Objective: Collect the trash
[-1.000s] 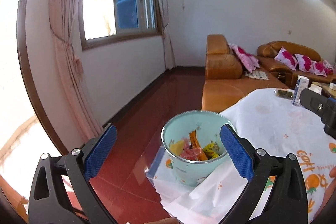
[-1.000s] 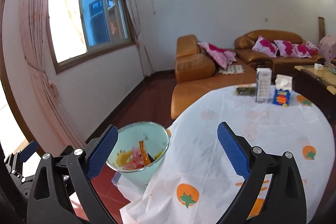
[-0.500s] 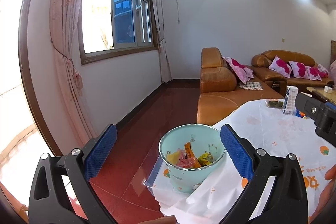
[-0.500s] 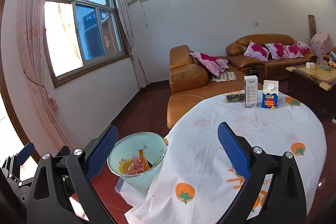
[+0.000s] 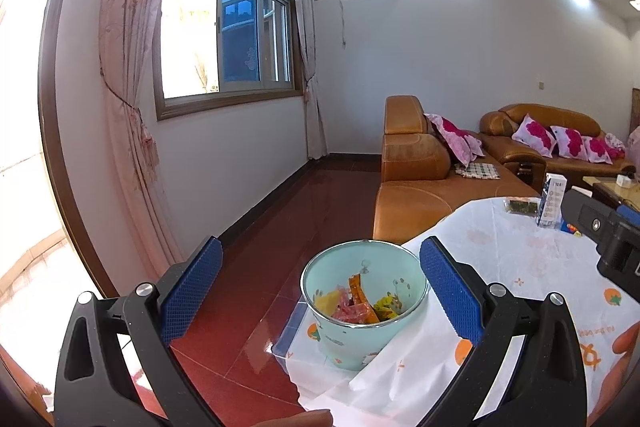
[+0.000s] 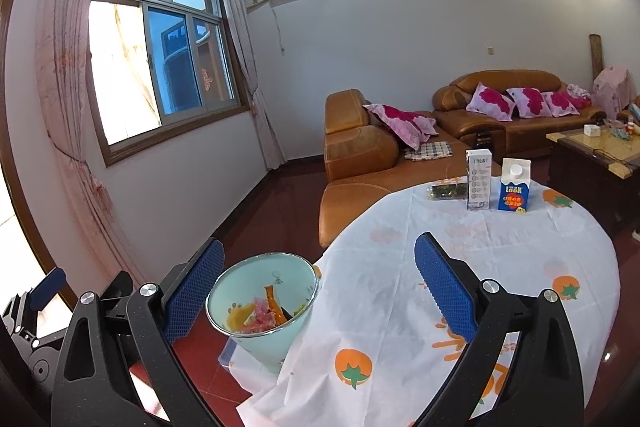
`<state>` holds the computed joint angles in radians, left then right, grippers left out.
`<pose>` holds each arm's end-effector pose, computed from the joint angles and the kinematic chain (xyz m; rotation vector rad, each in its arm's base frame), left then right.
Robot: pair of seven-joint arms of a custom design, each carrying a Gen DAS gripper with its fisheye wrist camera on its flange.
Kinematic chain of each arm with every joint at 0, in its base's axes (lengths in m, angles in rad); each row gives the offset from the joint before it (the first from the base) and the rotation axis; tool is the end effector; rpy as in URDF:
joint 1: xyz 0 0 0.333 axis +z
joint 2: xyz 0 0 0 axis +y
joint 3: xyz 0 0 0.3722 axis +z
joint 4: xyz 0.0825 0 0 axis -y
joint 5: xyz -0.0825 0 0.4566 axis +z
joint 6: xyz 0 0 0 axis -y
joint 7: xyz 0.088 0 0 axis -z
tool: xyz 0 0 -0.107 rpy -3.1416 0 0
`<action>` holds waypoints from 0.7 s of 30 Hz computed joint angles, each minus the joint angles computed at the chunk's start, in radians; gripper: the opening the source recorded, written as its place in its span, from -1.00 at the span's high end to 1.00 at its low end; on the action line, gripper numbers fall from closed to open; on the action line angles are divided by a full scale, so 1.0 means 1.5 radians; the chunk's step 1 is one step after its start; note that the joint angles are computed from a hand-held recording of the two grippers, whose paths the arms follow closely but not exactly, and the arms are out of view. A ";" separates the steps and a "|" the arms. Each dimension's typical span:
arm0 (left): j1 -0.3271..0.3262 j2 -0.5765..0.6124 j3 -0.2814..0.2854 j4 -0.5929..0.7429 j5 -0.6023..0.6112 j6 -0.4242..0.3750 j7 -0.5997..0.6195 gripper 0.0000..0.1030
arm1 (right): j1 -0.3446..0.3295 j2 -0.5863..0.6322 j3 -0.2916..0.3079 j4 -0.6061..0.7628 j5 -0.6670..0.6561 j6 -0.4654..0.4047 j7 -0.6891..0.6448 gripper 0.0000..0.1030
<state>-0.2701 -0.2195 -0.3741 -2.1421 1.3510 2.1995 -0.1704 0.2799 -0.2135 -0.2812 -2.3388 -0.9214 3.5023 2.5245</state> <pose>0.4781 -0.3346 0.5744 -1.6004 1.1315 -0.7511 0.5318 0.0844 0.5702 -1.4386 1.2989 -0.6960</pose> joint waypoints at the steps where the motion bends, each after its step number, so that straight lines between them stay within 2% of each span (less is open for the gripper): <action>1: 0.000 0.000 0.000 0.000 -0.002 -0.002 -0.003 -0.88 | -0.004 -0.001 0.005 -0.002 0.007 0.000 -0.006 -0.84; 3: 0.001 -0.004 0.004 -0.003 -0.007 0.009 -0.015 -0.88 | -0.003 -0.002 0.004 -0.002 0.009 -0.002 -0.006 -0.84; 6: 0.008 -0.018 0.010 -0.018 0.004 0.051 -0.047 -0.88 | -0.003 -0.005 0.006 -0.007 0.020 -0.004 -0.018 -0.84; 14: 0.012 -0.010 -0.002 -0.010 0.001 0.029 -0.021 -0.88 | 0.025 -0.006 -0.022 -0.004 0.009 -0.009 -0.009 -0.84; 21: 0.011 -0.016 -0.003 -0.013 0.008 0.025 -0.031 -0.88 | 0.023 -0.007 -0.022 -0.006 0.013 -0.008 -0.011 -0.84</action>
